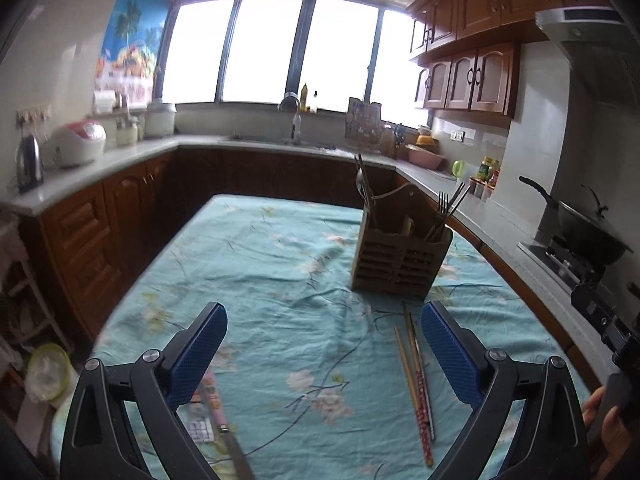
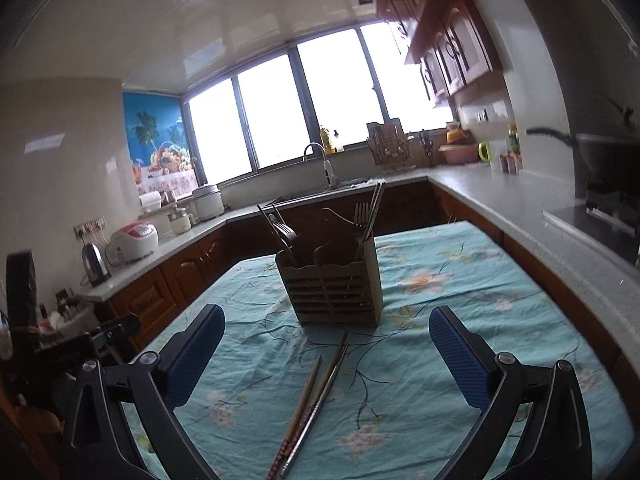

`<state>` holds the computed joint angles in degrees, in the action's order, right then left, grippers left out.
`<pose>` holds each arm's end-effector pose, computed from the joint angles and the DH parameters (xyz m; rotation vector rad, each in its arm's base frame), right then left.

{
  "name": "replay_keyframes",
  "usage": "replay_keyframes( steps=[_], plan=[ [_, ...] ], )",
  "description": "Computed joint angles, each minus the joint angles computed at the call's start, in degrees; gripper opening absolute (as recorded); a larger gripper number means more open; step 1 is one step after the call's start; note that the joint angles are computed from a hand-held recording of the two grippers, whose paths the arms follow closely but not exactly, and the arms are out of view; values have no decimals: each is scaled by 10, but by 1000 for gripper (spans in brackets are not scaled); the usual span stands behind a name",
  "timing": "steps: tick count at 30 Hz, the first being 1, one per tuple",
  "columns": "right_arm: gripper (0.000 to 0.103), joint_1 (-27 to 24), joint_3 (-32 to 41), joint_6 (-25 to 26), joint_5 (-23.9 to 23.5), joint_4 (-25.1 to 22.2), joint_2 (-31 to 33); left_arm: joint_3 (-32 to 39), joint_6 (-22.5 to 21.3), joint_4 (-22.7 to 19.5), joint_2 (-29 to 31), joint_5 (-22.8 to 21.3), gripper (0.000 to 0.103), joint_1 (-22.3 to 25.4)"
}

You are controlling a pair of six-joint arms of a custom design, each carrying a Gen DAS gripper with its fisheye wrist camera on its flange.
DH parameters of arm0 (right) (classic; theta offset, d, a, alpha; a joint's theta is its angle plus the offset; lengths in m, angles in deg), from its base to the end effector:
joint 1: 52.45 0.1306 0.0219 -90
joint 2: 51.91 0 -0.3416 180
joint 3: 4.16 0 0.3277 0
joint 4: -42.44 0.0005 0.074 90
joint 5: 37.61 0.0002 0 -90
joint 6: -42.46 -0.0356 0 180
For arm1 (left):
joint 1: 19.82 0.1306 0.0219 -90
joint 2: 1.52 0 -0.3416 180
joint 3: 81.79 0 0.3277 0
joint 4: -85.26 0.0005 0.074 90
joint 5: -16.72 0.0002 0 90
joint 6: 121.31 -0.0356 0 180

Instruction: Organize utensils

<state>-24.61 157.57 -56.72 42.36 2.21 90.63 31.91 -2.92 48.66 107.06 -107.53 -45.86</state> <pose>0.6201 0.3339 0.4067 -0.4378 1.9302 0.5952 0.4985 -0.2218 0.4295 -0.3839 1.9804 0.0354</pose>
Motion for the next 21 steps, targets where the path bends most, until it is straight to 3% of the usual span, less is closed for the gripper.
replay_keyframes(
  steps=[3, 9, 15, 21],
  plan=[
    [103, 9, -95, 34, 33, 57, -55, -14, -15, 5, -13, -55, 102, -22],
    [103, 16, -223, 81, 58, 162, -118, -16, -31, -2, 1, -82, 102, -41],
    [103, 14, -245, 61, 58, 172, -111, -27, -54, 35, 15, -110, 102, -48],
    [103, 15, -269, 57, 63, 188, -115, -36, -48, 49, 15, -123, 102, -52]
  ],
)
